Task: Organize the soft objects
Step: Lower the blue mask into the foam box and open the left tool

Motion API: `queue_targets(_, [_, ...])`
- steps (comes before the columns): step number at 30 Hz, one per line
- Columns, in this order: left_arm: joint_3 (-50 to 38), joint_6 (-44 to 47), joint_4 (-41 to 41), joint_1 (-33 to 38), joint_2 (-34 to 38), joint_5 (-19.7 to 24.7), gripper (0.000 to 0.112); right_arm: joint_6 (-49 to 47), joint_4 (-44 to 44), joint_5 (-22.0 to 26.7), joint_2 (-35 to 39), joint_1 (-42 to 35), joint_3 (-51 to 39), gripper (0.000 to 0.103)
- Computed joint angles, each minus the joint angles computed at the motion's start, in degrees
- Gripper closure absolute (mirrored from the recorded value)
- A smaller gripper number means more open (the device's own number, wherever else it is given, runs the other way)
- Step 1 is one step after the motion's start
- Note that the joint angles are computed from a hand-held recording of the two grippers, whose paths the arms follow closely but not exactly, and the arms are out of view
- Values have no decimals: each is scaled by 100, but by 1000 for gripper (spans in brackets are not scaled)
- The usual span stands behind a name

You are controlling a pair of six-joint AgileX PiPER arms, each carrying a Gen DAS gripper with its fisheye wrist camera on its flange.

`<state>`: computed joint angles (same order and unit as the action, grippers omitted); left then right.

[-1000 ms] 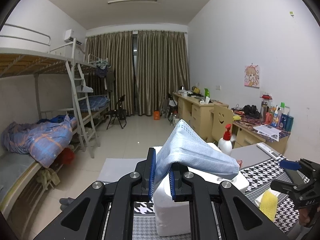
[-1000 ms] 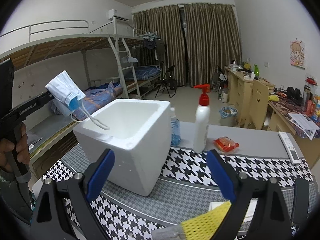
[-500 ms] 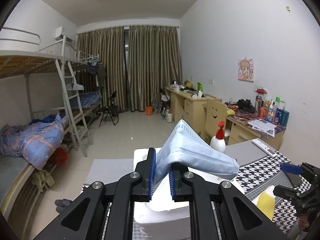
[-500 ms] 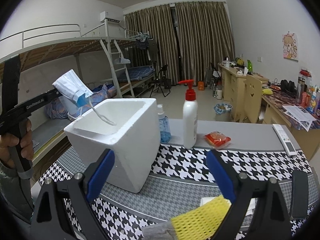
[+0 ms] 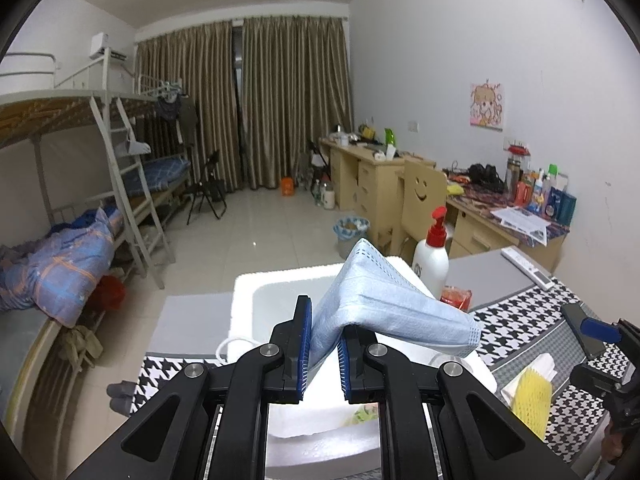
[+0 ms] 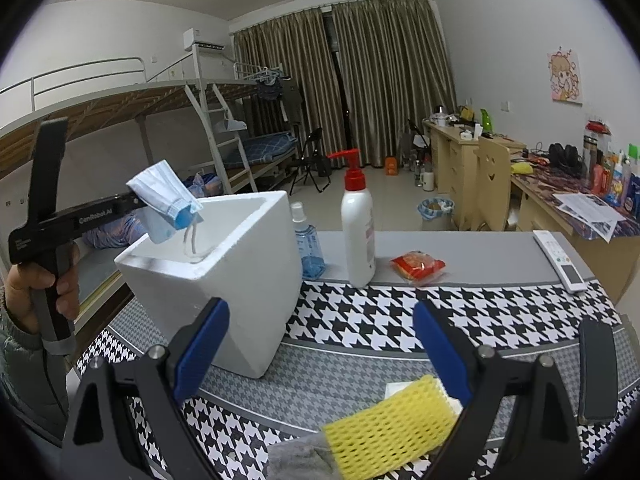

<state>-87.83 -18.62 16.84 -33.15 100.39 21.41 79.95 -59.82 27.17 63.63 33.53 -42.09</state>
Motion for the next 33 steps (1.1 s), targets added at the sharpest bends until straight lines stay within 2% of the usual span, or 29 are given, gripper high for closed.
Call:
queue_targets(9, [-663, 566, -573, 47, 461, 516, 99, 72, 1, 81, -156, -7, 138, 8])
queue_targets(12, [-1097, 720, -753, 87, 736, 885, 92, 83, 0, 110, -198, -14, 174, 8])
queue_targets(14, [-1306, 786, -861, 109, 868, 1069, 66, 138, -42, 147, -234, 11, 204, 8])
queue_targets(16, [-1387, 664, -758, 96, 940, 1139, 48, 148, -41, 137, -274, -17, 243, 8])
queue_targets(21, [-1182, 332, -437, 28, 836, 996, 23, 130, 5, 98, -328, -114, 298, 8])
queue_targets(22, [-1171, 325, -420, 15, 825, 1009, 13, 110, 31, 105, -353, -120, 312, 8])
queue_targets(25, [-1147, 724, -819, 28, 777, 1045, 10, 79, 69, 137, -416, -108, 334, 8])
queue_targets(28, [-1033, 33, 63, -115, 726, 962, 10, 81, 59, 132, -434, -104, 339, 8])
queue_targets(31, [-944, -64, 143, -115, 656, 888, 10, 77, 64, 134, -430, -103, 338, 8])
queue_targets(33, [-887, -323, 517, -177, 624, 853, 10, 68, 84, 121, -446, -109, 342, 8])
